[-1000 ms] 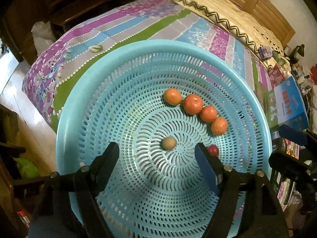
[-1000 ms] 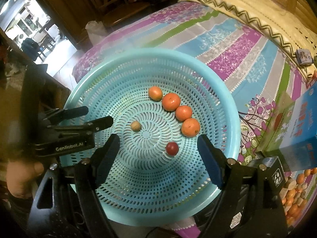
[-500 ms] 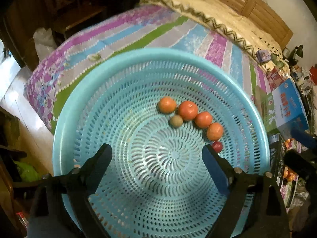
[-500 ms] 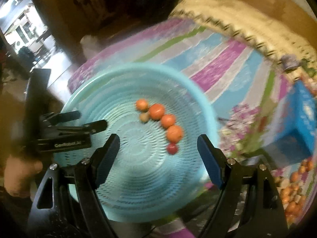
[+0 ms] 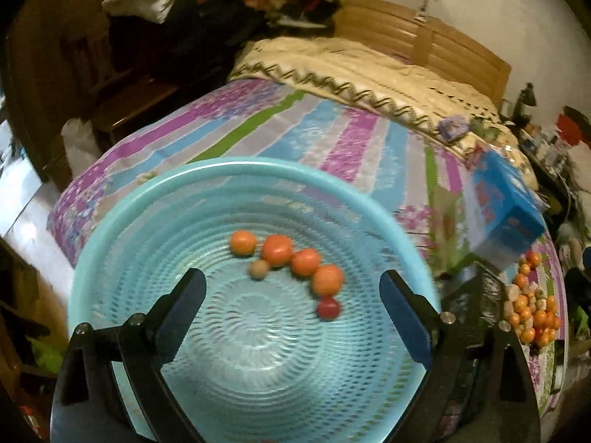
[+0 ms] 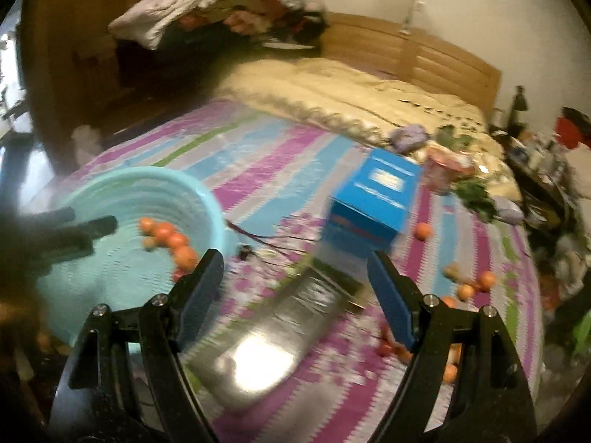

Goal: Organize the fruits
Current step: 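Withdraw both empty tools from the basket back over the fruit pile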

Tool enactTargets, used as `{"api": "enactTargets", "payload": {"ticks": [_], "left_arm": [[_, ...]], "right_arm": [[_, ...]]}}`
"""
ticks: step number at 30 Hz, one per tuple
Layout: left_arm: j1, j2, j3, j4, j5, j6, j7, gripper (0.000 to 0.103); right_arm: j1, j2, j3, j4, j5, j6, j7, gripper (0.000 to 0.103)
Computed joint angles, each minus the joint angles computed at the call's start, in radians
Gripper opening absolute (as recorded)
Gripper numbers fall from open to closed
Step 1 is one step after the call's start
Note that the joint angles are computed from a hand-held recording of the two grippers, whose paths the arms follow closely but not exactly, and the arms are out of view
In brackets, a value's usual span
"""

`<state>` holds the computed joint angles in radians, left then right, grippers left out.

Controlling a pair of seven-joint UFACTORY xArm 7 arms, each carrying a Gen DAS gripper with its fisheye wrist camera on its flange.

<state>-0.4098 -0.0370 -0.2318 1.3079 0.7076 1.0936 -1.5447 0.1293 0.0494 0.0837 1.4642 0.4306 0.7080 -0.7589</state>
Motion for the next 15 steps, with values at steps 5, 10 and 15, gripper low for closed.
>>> {"api": "enactTargets", "payload": {"ticks": [5,10,15], "left_arm": [[-0.057,0.119,-0.006,0.151,0.049,0.028,0.018,0.096],[-0.153,0.26,0.023,0.344,0.091,0.062,0.095,0.096],[-0.248,0.42,0.067,0.576,0.1,0.108,0.194,0.096]], "right_arm": [[-0.039,0.002,-0.03,-0.008,0.003,-0.014,0.008,0.081],[-0.085,0.008,-0.051,-0.004,0.033,-0.011,-0.009,0.081],[-0.126,0.007,-0.067,-0.009,0.069,-0.005,-0.046,0.081]]}}
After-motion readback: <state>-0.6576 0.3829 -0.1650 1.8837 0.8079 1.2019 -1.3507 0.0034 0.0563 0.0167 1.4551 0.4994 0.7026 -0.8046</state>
